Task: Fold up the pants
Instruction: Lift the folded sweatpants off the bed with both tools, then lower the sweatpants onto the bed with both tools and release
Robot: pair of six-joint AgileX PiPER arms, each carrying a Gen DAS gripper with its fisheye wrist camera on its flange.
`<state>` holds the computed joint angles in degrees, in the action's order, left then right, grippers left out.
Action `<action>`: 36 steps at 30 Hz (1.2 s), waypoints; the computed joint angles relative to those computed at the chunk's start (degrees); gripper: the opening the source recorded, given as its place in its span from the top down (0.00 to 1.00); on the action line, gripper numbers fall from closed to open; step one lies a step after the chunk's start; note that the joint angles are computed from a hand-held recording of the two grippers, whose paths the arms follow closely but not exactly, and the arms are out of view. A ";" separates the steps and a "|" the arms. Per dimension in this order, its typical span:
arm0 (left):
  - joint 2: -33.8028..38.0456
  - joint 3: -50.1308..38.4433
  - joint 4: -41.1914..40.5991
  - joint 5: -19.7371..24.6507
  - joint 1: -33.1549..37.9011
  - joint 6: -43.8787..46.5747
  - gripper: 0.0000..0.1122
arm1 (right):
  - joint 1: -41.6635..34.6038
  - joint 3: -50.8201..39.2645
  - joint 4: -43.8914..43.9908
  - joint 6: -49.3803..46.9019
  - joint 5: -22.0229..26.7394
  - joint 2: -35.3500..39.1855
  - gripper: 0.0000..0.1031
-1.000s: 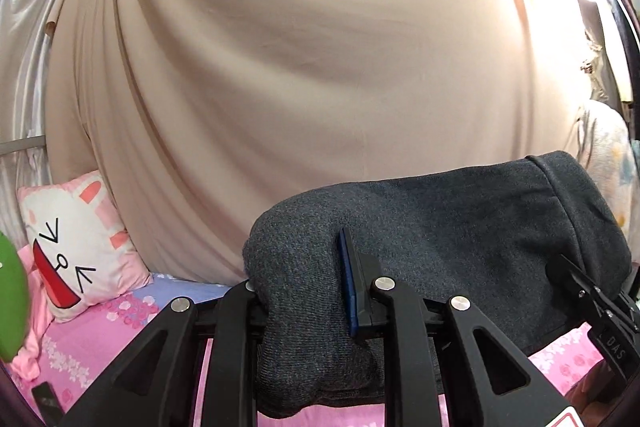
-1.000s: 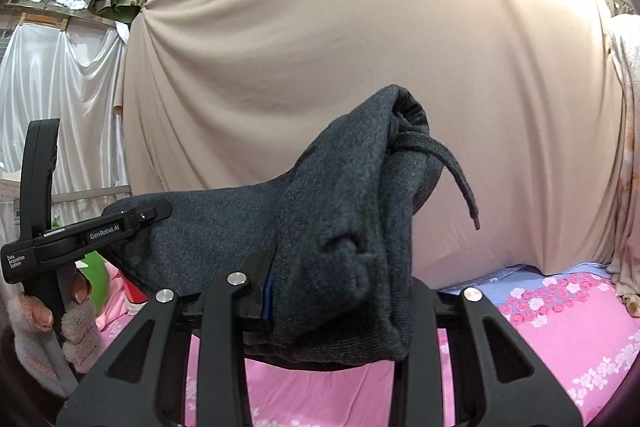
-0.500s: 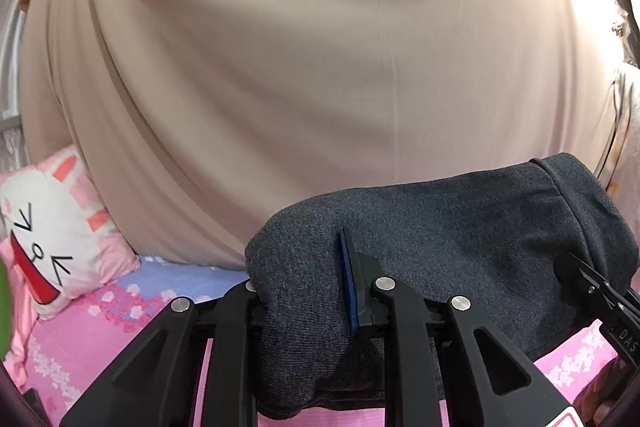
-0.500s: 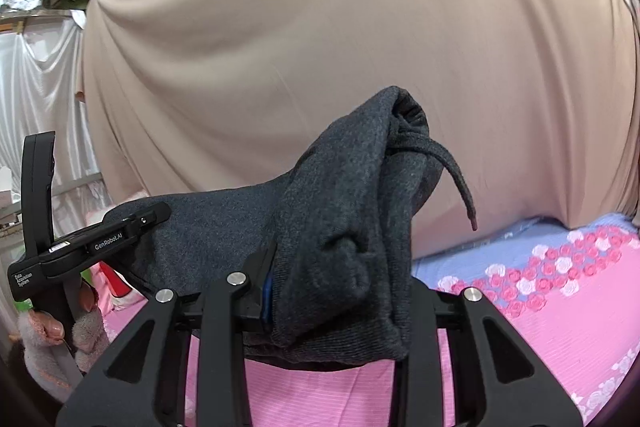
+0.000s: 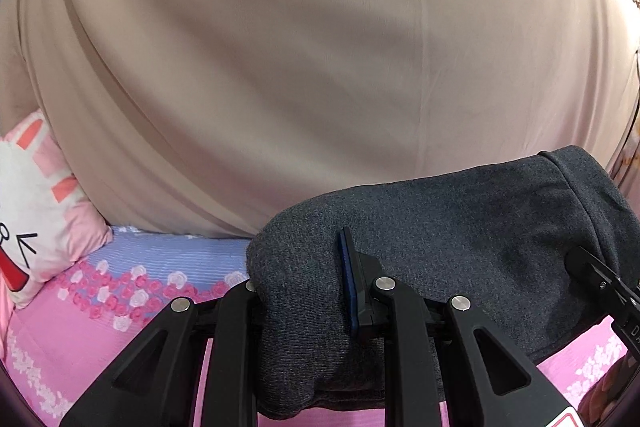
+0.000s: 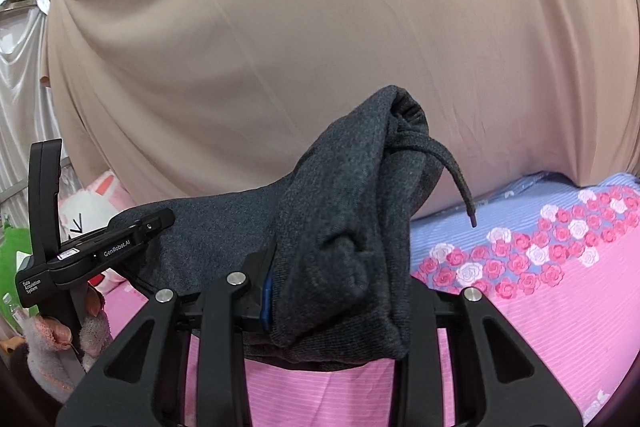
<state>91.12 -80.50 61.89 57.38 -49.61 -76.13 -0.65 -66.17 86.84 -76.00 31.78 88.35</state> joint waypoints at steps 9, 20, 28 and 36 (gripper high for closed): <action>4.55 10.00 -22.39 -18.30 14.89 9.32 0.75 | 0.42 -0.67 -30.89 26.89 -12.89 8.63 0.55; -0.80 10.02 -9.90 -6.93 9.15 -3.46 0.37 | 2.68 -4.83 -44.01 36.74 -7.01 7.44 0.55; -1.26 19.31 -40.93 -27.93 23.23 13.51 0.54 | -4.77 -12.08 -30.55 36.28 13.28 19.05 0.69; -7.24 22.11 -74.22 -29.48 28.23 45.14 0.83 | -9.06 -4.91 -33.45 31.84 14.30 5.00 0.78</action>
<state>83.88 -58.40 -12.34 27.89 -21.39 -30.99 -9.70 -71.08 53.39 -44.16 46.08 93.36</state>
